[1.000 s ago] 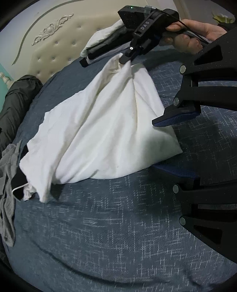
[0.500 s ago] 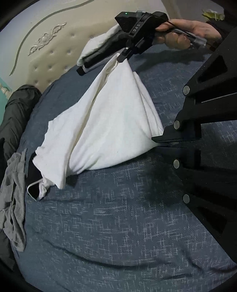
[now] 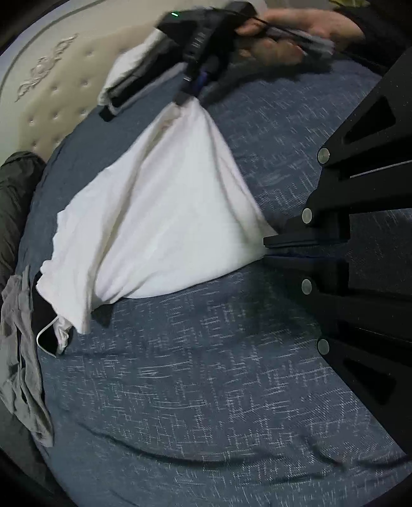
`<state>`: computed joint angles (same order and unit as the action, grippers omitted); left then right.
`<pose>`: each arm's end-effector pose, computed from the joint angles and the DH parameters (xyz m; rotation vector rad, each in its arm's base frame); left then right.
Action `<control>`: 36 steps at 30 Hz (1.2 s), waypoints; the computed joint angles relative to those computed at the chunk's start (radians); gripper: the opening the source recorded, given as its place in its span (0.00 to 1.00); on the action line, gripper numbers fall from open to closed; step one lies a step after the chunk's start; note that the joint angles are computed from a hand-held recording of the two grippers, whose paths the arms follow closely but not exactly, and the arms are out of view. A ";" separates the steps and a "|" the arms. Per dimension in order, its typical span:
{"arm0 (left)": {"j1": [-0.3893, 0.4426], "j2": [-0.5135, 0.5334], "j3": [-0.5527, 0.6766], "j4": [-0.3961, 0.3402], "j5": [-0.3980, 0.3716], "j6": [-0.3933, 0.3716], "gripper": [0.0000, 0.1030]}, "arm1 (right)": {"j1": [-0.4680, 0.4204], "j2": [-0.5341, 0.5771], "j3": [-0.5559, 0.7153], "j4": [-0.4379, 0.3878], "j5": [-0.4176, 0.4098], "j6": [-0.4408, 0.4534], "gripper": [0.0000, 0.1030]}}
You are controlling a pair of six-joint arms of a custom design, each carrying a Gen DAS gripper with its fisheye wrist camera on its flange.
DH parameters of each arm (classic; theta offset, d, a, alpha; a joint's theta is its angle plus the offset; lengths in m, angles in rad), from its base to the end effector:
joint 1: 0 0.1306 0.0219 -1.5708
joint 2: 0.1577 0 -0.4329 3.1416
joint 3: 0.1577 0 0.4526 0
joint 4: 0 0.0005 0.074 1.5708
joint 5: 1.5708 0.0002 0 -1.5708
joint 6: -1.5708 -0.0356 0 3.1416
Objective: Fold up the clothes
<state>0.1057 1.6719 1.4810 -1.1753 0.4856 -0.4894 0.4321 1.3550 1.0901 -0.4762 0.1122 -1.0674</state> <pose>0.5968 0.0461 0.3599 0.5933 2.6875 -0.5687 0.4688 0.2112 0.3703 0.8028 2.2524 0.6192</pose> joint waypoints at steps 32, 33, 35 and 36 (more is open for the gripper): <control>-0.021 -0.057 -0.099 0.123 -0.093 -0.102 0.02 | -0.034 -0.006 -0.042 0.021 -0.108 -0.114 0.04; -0.020 -0.059 -0.101 0.127 -0.089 -0.097 0.02 | -0.036 -0.007 -0.047 0.031 -0.106 -0.123 0.05; -0.015 -0.061 -0.103 0.131 -0.079 -0.080 0.03 | -0.039 -0.007 -0.049 0.042 -0.117 -0.130 0.05; -0.010 -0.064 -0.105 0.136 -0.073 -0.066 0.03 | -0.040 -0.007 -0.047 0.043 -0.117 -0.128 0.06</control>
